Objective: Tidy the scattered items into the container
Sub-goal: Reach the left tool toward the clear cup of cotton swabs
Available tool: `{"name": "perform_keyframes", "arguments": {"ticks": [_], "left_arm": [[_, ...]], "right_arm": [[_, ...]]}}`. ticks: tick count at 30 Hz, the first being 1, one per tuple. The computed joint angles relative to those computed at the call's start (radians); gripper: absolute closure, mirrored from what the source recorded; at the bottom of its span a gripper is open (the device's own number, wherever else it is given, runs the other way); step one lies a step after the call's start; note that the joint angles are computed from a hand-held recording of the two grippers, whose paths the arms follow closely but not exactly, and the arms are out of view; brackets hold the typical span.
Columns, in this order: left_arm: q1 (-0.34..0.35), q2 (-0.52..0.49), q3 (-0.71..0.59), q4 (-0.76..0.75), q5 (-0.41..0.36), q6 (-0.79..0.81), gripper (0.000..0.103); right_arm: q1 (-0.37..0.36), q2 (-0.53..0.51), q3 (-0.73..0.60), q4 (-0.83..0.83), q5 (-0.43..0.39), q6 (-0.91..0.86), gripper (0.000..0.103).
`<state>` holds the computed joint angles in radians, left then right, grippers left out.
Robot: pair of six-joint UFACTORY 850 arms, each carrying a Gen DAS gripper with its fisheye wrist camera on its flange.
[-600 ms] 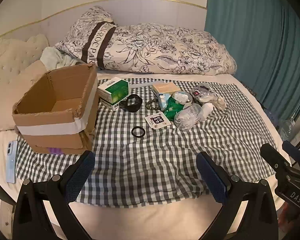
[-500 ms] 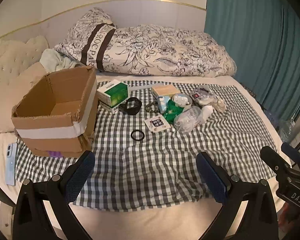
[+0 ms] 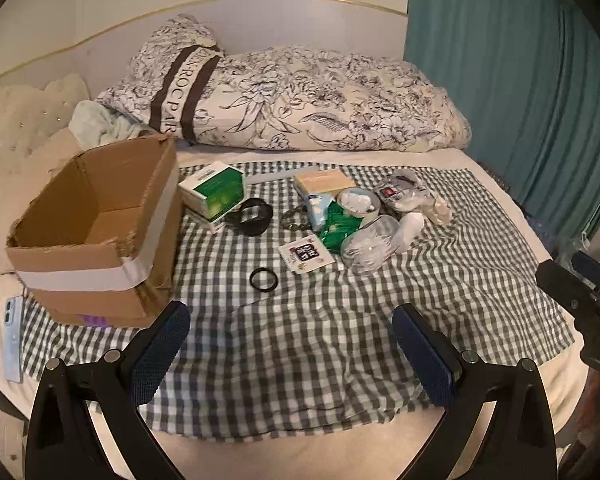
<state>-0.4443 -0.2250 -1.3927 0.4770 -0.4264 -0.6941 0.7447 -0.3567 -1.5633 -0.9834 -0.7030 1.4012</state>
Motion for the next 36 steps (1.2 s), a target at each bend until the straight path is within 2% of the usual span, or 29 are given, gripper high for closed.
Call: {"name": "perform_keyframes", "arguments": {"ticks": [4, 9, 17, 26, 30, 33, 36], "left_arm": [[-0.01, -0.048, -0.049, 0.007, -0.007, -0.001, 0.0], [-0.017, -0.127, -0.127, -0.09, 0.012, 0.104, 0.0], [-0.047, -0.307, -0.321, -0.127, -0.053, 0.193, 0.0], [-0.04, -0.496, -0.533, -0.207, -0.074, 0.338, 0.0], [-0.024, -0.563, -0.611, -0.347, -0.071, 0.475, 0.0], [-0.027, -0.605, -0.663, -0.387, -0.072, 0.534, 0.0], [-0.034, -0.644, -0.703, -0.39, -0.067, 0.58, 0.0]], "right_arm": [[-0.028, -0.006, -0.006, 0.013, 0.018, -0.011, 0.0], [-0.074, -0.037, -0.037, 0.07, 0.029, -0.07, 0.0], [-0.149, -0.108, -0.093, 0.143, 0.084, -0.133, 0.002], [-0.217, -0.189, -0.161, 0.239, 0.127, -0.217, 0.002], [-0.239, -0.205, -0.163, 0.232, 0.147, -0.183, 0.002], [-0.244, -0.226, -0.179, 0.194, 0.116, -0.163, 0.002], [-0.252, -0.231, -0.172, 0.188, 0.138, -0.157, 0.002]]}}
